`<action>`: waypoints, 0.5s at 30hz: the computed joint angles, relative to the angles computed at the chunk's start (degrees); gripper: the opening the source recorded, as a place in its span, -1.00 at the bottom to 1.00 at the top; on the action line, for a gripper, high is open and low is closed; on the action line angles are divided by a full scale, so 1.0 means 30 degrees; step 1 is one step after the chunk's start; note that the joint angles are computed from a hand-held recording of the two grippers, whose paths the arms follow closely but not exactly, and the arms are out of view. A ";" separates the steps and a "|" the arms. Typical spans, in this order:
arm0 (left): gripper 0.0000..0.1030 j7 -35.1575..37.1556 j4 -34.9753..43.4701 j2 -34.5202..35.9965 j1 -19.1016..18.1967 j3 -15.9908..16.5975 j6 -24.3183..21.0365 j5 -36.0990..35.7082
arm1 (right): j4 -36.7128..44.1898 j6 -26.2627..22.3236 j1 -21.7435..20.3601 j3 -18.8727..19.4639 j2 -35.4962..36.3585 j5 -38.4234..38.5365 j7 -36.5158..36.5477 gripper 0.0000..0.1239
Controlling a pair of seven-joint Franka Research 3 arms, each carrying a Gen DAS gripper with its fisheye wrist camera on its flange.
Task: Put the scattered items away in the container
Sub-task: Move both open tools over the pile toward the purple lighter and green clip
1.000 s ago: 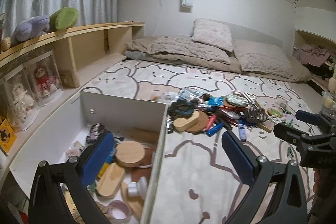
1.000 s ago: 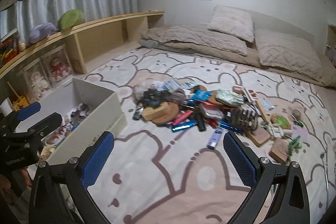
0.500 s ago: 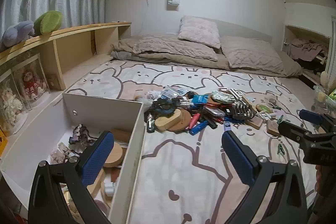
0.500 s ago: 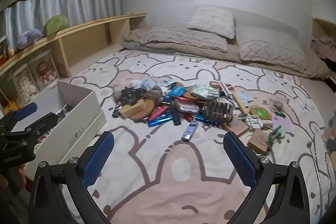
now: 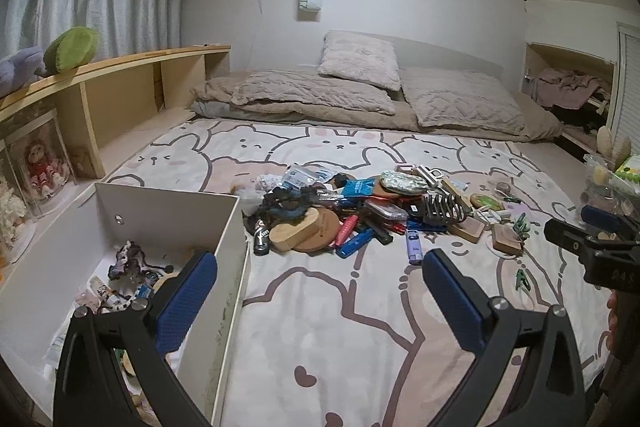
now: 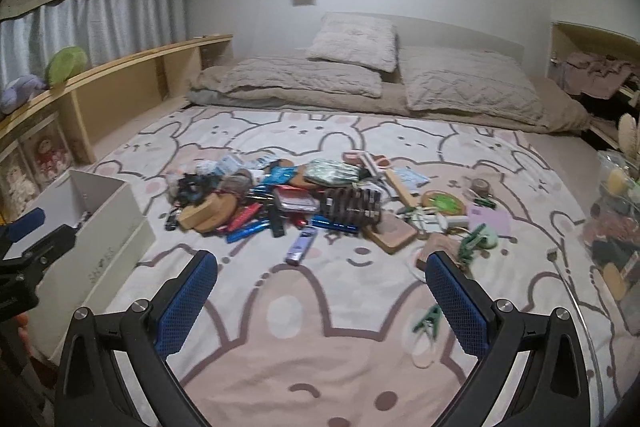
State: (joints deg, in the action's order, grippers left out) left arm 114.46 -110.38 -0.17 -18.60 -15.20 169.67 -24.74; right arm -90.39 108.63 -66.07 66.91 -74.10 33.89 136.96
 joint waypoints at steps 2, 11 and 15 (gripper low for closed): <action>1.00 0.0039 0.0066 0.0114 -0.0028 -0.0055 0.0038 -0.0053 | -0.0527 0.0141 0.0286 -0.0072 -0.0087 0.0137 0.0135 0.66; 1.00 -0.0454 0.0441 0.0764 0.0060 -0.0486 -0.0292 0.0688 | -0.2120 0.0775 0.1319 0.0247 0.0220 -0.0261 0.0879 0.66; 1.00 -0.1050 0.0702 0.1208 0.0118 -0.0745 -0.0657 0.1248 | -0.2787 0.1016 0.1772 0.0616 0.0618 -0.0511 0.1184 0.66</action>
